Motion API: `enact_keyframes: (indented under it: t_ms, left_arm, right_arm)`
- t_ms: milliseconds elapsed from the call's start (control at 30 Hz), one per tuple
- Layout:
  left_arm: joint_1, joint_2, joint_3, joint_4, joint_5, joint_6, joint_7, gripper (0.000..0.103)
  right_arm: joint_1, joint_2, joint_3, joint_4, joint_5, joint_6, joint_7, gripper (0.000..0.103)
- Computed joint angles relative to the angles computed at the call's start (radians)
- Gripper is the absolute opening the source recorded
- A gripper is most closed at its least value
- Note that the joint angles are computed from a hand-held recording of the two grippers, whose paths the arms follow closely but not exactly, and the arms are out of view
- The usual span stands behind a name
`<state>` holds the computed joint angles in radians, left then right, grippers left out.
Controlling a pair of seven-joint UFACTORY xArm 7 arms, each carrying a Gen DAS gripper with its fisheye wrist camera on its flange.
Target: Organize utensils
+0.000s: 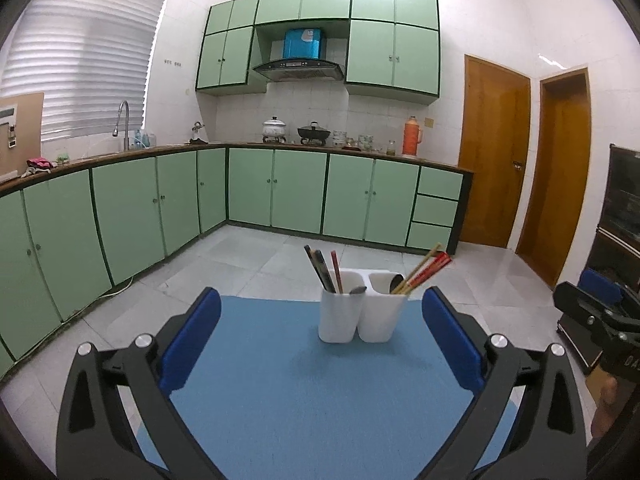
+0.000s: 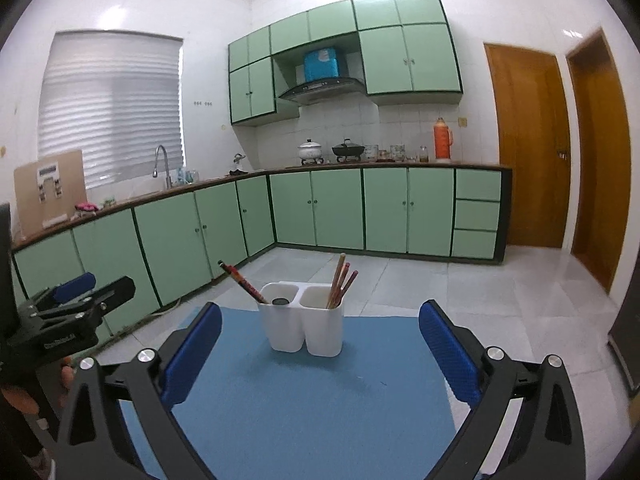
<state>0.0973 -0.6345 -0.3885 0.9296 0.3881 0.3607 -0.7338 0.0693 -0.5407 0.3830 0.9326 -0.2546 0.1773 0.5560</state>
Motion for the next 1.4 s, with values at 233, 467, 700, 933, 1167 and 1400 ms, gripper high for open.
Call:
enact_keyframes:
  t_ms: [233, 467, 700, 933, 1167, 1400]
  left_arm:
    - [-0.017, -0.081, -0.009, -0.037, -0.004, 0.025, 0.014, 0.098]
    - [-0.019, -0.137, -0.008, -0.063, -0.019, 0.021, 0.037, 0.098]
    - [-0.014, -0.166, -0.025, -0.067, -0.038, 0.022, 0.049, 0.098]
    - [-0.017, -0.187, -0.028, -0.079, -0.054, 0.018, 0.060, 0.098]
    - [-0.016, -0.191, -0.029, -0.081, -0.065, 0.014, 0.074, 0.098]
    - [-0.015, -0.190, -0.033, -0.078, -0.072, 0.018, 0.078, 0.098]
  right_arm:
    - [0.016, -0.031, 0.009, -0.011, 0.008, -0.005, 0.007, 0.097]
    - [0.035, -0.055, 0.010, -0.020, 0.022, -0.014, -0.002, 0.097]
    - [0.044, -0.078, 0.017, -0.031, 0.035, -0.012, -0.010, 0.097]
    - [0.041, -0.087, 0.025, -0.030, 0.040, -0.014, -0.012, 0.097]
    - [0.042, -0.095, 0.029, -0.032, 0.044, -0.009, -0.014, 0.097]
    - [0.040, -0.091, 0.031, -0.028, 0.043, -0.010, -0.015, 0.097]
